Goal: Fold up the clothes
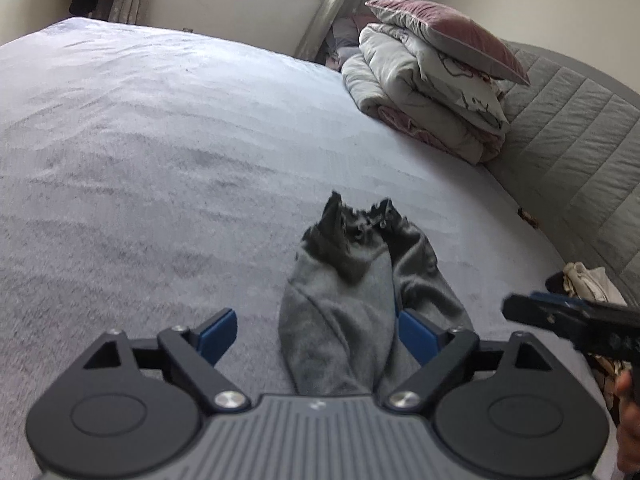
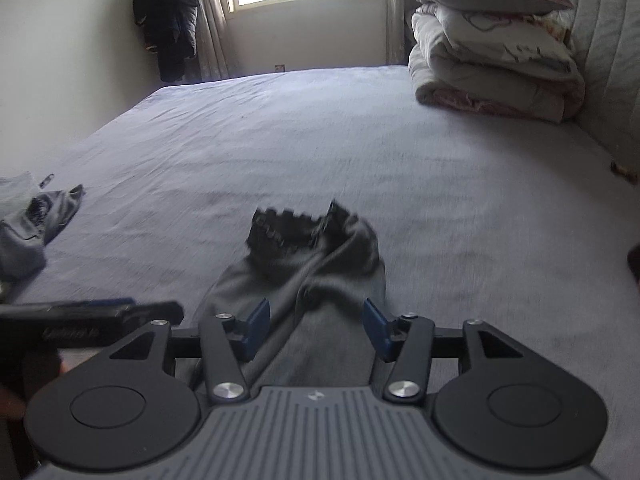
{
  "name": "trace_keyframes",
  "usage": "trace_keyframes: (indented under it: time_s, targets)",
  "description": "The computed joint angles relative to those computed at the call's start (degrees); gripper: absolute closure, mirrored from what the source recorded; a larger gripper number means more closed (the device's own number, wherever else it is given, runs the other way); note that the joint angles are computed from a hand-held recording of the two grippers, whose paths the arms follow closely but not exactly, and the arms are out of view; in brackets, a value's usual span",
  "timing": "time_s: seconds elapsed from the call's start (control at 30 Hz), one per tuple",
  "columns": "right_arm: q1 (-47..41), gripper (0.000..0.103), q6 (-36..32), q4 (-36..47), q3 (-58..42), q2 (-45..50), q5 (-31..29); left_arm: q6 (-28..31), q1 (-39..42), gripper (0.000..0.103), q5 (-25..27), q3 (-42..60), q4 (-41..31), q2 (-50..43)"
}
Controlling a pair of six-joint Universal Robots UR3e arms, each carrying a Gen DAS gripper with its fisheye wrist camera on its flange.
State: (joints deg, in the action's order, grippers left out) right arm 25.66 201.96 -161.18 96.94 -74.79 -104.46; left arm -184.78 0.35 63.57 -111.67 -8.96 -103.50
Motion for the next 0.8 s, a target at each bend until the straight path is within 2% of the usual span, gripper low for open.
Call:
trace_keyframes:
  time_s: [0.17,0.3,0.43,0.5,0.53,0.57,0.6,0.63,0.67,0.8]
  targets:
    - [0.63,0.047,2.64,-2.45,8.26,-5.23,2.12,0.66,1.63,0.015,-2.18,-4.03,-1.82,3.17]
    - [-0.48,0.047,4.09,-6.55,14.41,-7.60,7.18,2.85,2.76,0.016,-5.00,-7.10,-4.66,6.11]
    - [-1.76,0.048,5.24,-8.82,18.09,-7.38,12.48,5.32,2.95,0.022,-7.13,-9.44,-9.61,8.66]
    - [-2.38,0.050,5.22,-7.78,18.26,-6.59,15.15,5.10,2.76,0.030,-7.38,-10.64,-10.67,9.12]
    - [-2.61,0.062,4.99,-6.87,17.98,-6.09,16.27,4.73,2.56,0.041,-7.28,-11.13,-10.91,9.12]
    - [-2.84,0.074,4.71,-6.01,17.68,-5.59,17.33,4.28,2.33,0.060,-7.11,-11.46,-10.66,8.81]
    - [-2.98,0.093,4.00,-6.11,17.64,-5.49,17.45,3.82,2.09,0.069,-6.62,-11.70,-10.13,8.44]
    - [-3.12,0.097,3.30,-6.21,17.61,-5.39,17.57,3.33,1.73,0.086,-5.52,-11.74,-9.47,8.12]
    - [-3.27,0.098,2.62,-6.35,17.62,-5.34,17.68,2.92,1.51,0.093,-4.22,-11.83,-8.58,8.09]
    - [-4.87,0.099,1.95,-9.69,21.06,-9.04,15.25,0.65,3.43,0.095,-5.03,-13.11,-4.99,9.79]
